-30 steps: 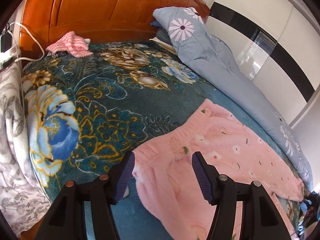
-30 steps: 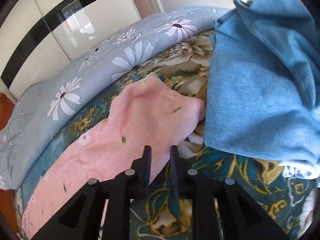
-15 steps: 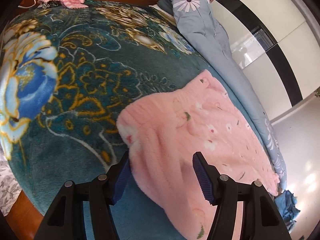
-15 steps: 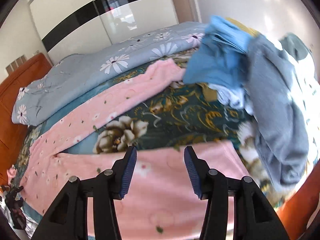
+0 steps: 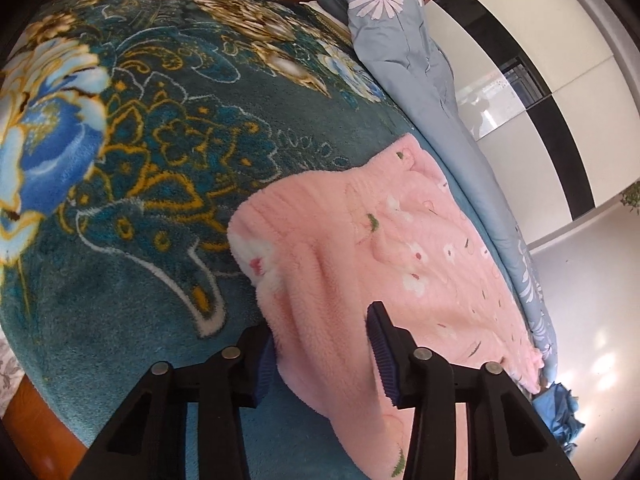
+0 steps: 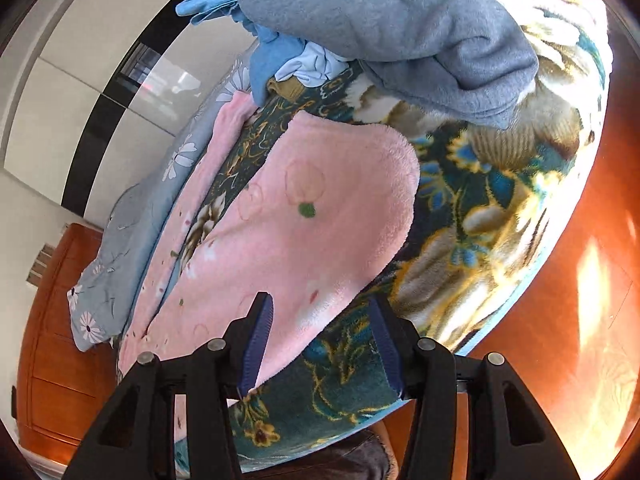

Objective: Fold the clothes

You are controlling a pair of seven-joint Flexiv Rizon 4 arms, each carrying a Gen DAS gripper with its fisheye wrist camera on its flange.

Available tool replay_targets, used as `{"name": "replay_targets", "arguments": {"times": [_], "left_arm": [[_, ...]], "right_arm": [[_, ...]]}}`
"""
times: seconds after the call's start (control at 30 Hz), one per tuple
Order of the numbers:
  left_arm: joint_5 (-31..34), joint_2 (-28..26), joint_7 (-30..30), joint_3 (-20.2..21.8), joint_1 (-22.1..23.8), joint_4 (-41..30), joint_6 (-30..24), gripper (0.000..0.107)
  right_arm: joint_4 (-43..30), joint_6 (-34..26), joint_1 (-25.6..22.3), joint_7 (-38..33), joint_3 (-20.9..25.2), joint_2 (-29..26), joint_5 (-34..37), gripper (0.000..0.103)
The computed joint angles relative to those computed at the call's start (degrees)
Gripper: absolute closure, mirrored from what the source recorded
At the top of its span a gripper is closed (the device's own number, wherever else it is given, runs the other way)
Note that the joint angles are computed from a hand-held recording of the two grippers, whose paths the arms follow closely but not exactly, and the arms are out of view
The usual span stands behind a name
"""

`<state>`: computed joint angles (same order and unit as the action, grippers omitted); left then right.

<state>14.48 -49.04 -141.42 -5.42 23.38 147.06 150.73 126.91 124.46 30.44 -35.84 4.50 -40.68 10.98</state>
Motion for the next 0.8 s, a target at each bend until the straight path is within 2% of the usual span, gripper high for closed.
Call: {"name": "replay_targets", "arguments": {"times": [0.17, 0.2, 0.23, 0.27, 0.37, 0.43, 0.5, 0.63, 0.8], "left_arm": [[6.4, -3.9, -2.2, -1.2, 4.9, -1.0, 4.0, 0.088], [7.8, -5.0, -2.9, -1.6, 5.9, -1.4, 5.5, 0.092], [8.9, -6.0, -3.4, -1.8, 6.6, -1.8, 7.0, 0.093], [10.1, -6.9, -4.0, -2.0, 7.3, -2.1, 8.7, 0.094], [14.3, -7.7, -5.9, -3.3, 9.8, -3.2, 12.6, 0.095], [15.7, -5.8, -7.3, -4.3, 11.0, -3.8, 13.4, 0.095], [15.6, -1.8, -8.6, -5.0, 11.4, -4.3, 11.7, 0.095], [16.1, 4.3, -14.4, -7.2, 12.8, -7.8, 7.4, 0.095], [15.8, 9.7, -23.3, -9.7, 14.1, -14.9, -6.5, 0.095]], "right_arm": [[-2.7, 5.1, -2.3, 2.1, 2.1, -3.5, -0.6, 0.053], [-3.1, 6.3, -3.1, 2.7, 2.8, -4.2, -1.2, 0.067], [-3.4, 7.3, -4.7, 3.5, 3.9, -4.7, -2.8, 0.092], [-3.7, 7.7, -5.8, 4.0, 4.5, -4.8, -4.3, 0.098], [-4.9, 9.0, -6.8, 3.8, 3.9, -3.5, -6.8, 0.098], [-6.6, 9.3, -6.8, 2.5, 2.8, -2.0, -8.2, 0.099], [-9.5, 8.1, -6.9, 0.9, 1.6, -0.3, -10.0, 0.099], [-19.2, 0.1, -4.3, -3.0, -2.6, 1.1, -10.2, 0.099], [-36.0, -15.9, 2.0, -4.5, -12.6, -3.0, -7.1, 0.099]]}}
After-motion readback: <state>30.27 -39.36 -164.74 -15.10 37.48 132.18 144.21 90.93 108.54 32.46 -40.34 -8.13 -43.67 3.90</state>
